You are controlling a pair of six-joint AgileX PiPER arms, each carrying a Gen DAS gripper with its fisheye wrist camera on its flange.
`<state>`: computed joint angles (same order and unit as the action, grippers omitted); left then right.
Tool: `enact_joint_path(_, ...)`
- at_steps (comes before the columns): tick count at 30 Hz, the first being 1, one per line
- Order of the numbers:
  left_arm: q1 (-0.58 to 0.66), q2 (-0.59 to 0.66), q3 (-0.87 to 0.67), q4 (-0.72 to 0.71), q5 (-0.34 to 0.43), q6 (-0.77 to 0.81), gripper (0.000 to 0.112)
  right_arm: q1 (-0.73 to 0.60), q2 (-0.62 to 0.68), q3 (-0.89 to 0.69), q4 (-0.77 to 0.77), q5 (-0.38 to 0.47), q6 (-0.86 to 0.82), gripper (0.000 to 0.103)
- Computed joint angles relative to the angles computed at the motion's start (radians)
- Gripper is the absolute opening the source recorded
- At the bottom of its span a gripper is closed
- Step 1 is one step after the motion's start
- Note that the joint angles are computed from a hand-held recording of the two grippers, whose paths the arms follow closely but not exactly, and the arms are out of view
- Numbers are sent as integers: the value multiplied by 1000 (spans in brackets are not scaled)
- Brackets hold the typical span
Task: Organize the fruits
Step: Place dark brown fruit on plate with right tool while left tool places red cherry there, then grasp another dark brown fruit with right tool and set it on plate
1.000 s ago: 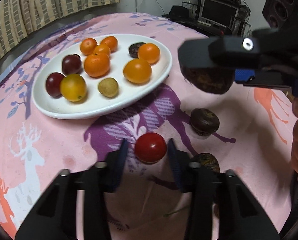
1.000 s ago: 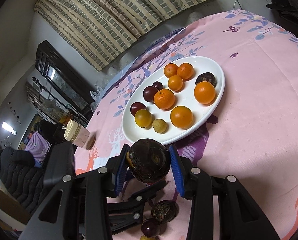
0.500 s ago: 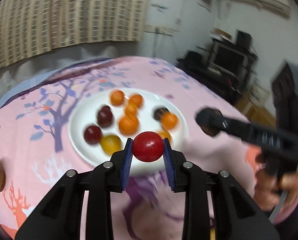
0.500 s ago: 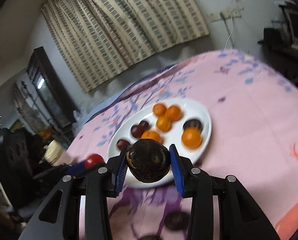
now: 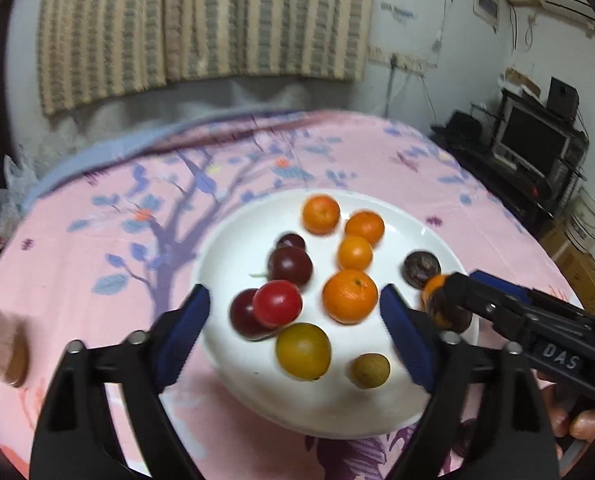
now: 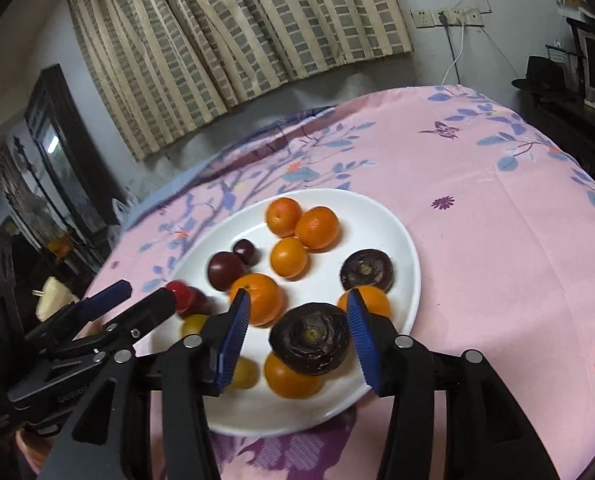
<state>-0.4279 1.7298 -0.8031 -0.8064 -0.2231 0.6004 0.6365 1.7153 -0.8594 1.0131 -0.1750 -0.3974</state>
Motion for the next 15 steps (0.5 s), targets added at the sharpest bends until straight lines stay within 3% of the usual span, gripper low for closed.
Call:
enact_joint_path(2,-22,-46,55,-35,-30,51,94,29,-40,34,48,-28,-48,55)
enact_joint_path(5,-82,-84,110,-191,-129,193,95,59,-89,81,83,-66,-69,57)
enact_joint_path(10,-91,-150,175,-177,-104,163,97,69,-149,166,-81,-62,160,58)
enact_joint_path(15,-116,-169,229,-222,-130,195,97,133,-175,212,140,-104,-21,58)
